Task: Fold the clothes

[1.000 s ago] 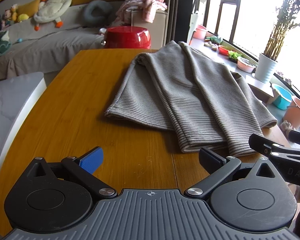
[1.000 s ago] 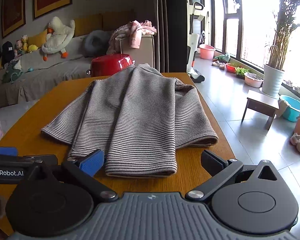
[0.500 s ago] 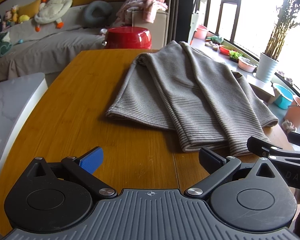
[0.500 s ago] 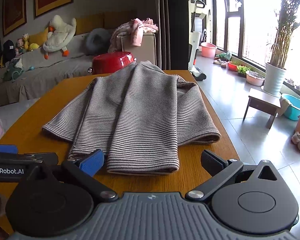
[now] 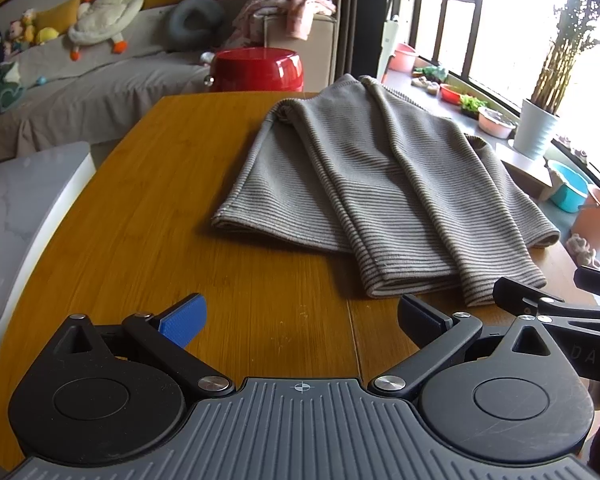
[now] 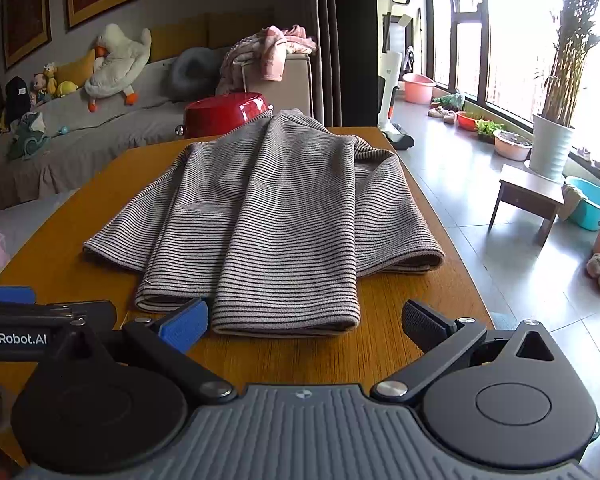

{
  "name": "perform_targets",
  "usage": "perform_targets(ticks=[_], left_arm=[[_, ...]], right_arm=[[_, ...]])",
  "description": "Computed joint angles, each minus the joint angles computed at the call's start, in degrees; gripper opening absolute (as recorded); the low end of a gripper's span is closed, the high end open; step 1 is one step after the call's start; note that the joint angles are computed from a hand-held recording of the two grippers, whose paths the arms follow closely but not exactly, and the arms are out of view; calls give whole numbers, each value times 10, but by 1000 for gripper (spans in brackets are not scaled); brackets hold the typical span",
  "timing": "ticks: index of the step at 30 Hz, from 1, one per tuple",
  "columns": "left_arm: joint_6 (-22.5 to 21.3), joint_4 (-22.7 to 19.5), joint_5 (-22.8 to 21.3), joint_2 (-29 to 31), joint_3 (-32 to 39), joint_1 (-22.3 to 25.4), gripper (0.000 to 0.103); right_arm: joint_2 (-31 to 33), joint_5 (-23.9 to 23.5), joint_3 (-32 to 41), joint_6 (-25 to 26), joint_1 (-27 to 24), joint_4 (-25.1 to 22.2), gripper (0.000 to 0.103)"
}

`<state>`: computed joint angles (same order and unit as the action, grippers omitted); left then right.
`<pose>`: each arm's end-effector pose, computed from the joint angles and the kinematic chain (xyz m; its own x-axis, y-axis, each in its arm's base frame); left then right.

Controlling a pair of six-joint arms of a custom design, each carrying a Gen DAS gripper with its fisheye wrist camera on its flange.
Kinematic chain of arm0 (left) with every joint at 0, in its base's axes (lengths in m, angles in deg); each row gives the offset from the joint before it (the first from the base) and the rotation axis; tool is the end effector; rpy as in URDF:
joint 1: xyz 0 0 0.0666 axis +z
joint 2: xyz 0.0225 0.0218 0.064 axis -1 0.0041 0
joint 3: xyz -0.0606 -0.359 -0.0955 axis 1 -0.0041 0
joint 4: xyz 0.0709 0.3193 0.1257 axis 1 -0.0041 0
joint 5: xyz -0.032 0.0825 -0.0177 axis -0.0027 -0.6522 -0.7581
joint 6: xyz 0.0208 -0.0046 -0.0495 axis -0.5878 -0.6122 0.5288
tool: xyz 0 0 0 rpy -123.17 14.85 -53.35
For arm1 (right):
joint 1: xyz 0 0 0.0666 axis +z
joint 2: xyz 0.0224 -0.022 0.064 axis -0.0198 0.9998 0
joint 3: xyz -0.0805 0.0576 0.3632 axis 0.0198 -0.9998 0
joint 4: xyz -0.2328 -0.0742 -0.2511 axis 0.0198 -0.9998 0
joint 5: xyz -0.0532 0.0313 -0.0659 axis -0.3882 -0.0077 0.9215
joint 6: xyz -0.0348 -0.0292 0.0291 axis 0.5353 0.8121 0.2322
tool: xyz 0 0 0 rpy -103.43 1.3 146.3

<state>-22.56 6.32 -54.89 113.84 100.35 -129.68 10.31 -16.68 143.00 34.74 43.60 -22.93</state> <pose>0.3844 -0.3071 0.4655 -0.6954 0.0976 -0.7119 0.1797 0.9829 -0.0407 0.3147 0.2813 0.4245 -0.5837 0.1168 -0.8036 0.1018 0.9923 0.0703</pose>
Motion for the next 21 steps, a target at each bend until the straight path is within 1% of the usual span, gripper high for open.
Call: perform_targets(ticks=[21], left_arm=[[-2, 1, -3, 1, 1, -4, 103]], right_arm=[[-4, -9, -4, -2, -4, -1, 103]])
